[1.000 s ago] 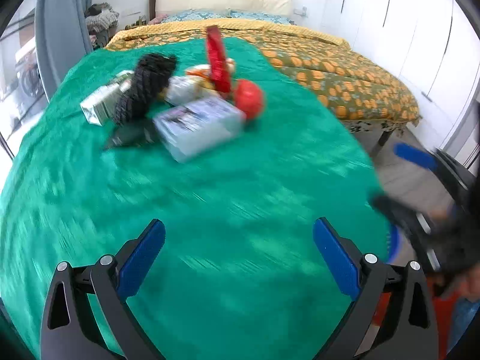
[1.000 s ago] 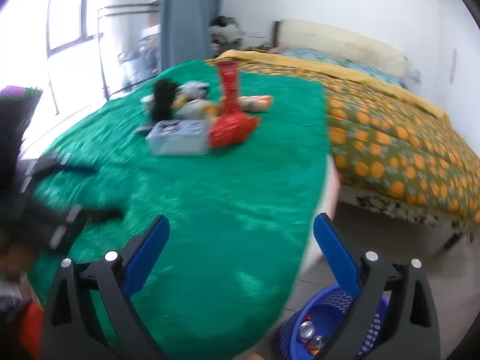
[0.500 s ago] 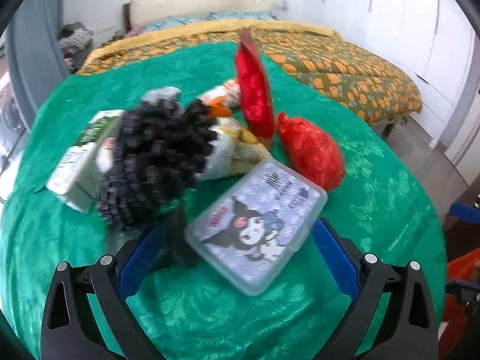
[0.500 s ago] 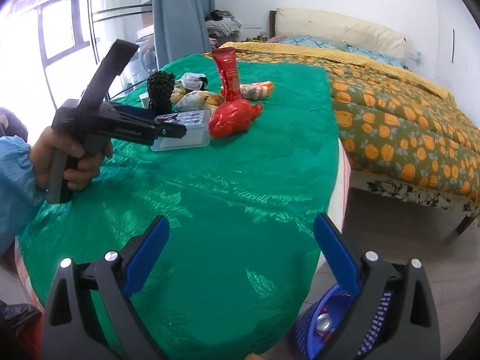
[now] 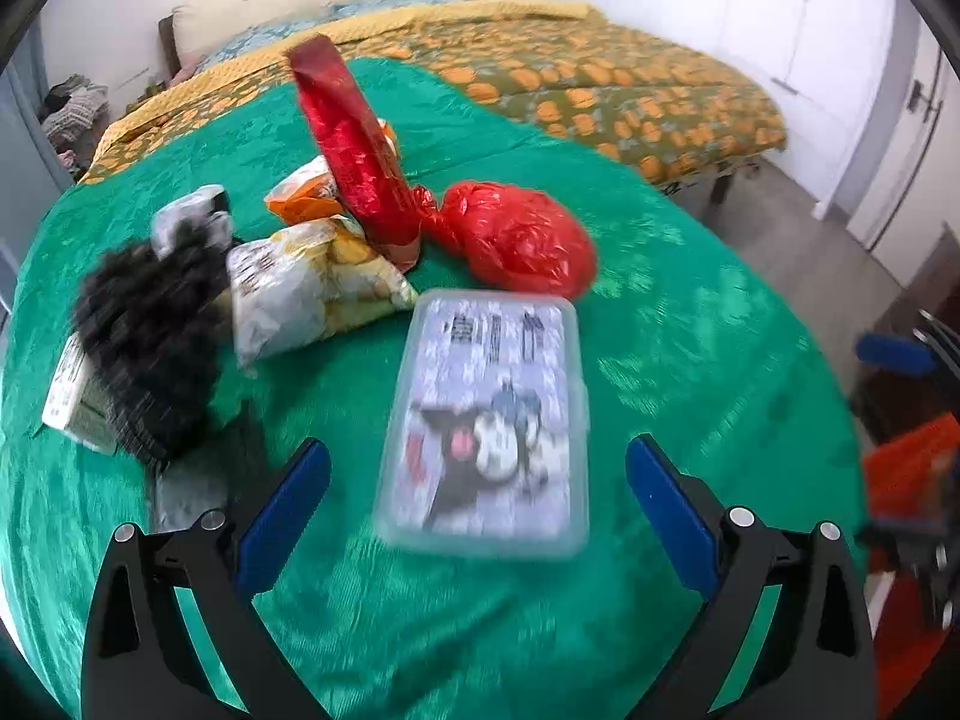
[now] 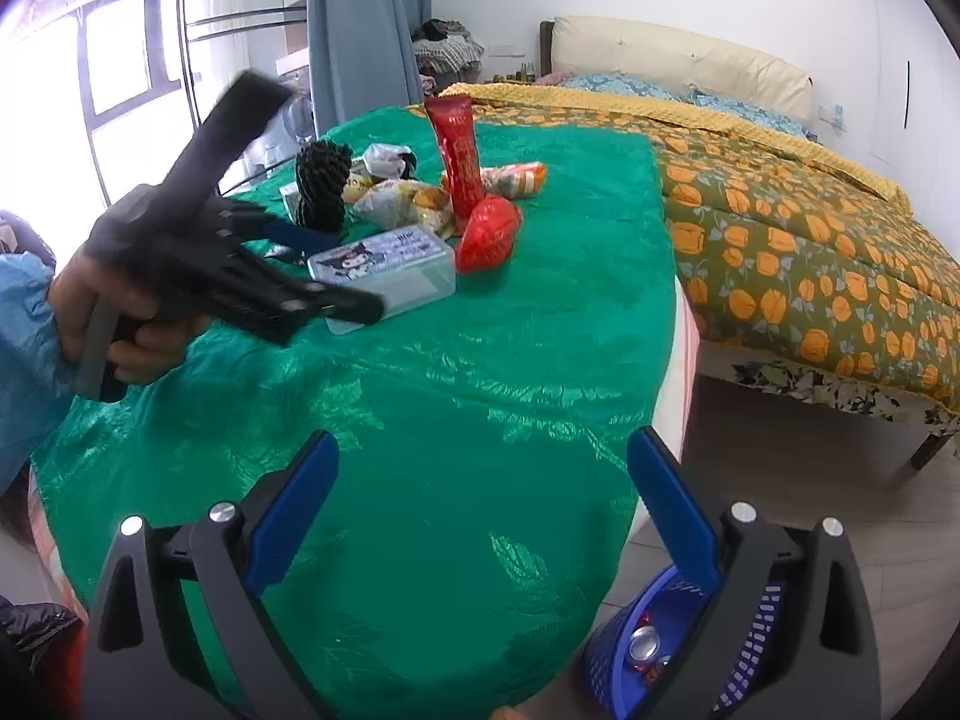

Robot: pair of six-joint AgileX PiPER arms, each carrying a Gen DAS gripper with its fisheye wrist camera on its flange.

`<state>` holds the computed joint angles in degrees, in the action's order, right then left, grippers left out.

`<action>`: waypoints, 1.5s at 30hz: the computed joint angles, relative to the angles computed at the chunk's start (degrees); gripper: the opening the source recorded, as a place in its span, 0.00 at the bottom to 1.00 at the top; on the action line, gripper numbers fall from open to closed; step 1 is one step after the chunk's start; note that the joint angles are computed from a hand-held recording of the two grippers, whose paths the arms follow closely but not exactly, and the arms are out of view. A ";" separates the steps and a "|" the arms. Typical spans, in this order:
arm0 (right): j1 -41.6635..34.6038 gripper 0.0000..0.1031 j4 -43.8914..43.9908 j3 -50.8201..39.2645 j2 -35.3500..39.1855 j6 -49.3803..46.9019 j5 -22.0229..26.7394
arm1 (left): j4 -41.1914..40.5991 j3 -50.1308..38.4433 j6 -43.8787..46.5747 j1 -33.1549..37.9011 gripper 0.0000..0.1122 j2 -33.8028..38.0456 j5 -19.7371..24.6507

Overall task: Collect trash
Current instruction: 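Move the left tool back to the table and grasp the clear Kuromi box, then lift the Kuromi box with the left tool while the right tool grasps the red plastic bag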

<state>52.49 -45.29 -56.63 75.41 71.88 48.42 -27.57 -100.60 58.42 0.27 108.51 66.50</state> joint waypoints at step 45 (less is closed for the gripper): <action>-14.07 0.91 18.19 -11.90 10.73 -16.93 -1.14 | -2.34 20.29 -1.25 26.16 0.80 -12.13 -10.33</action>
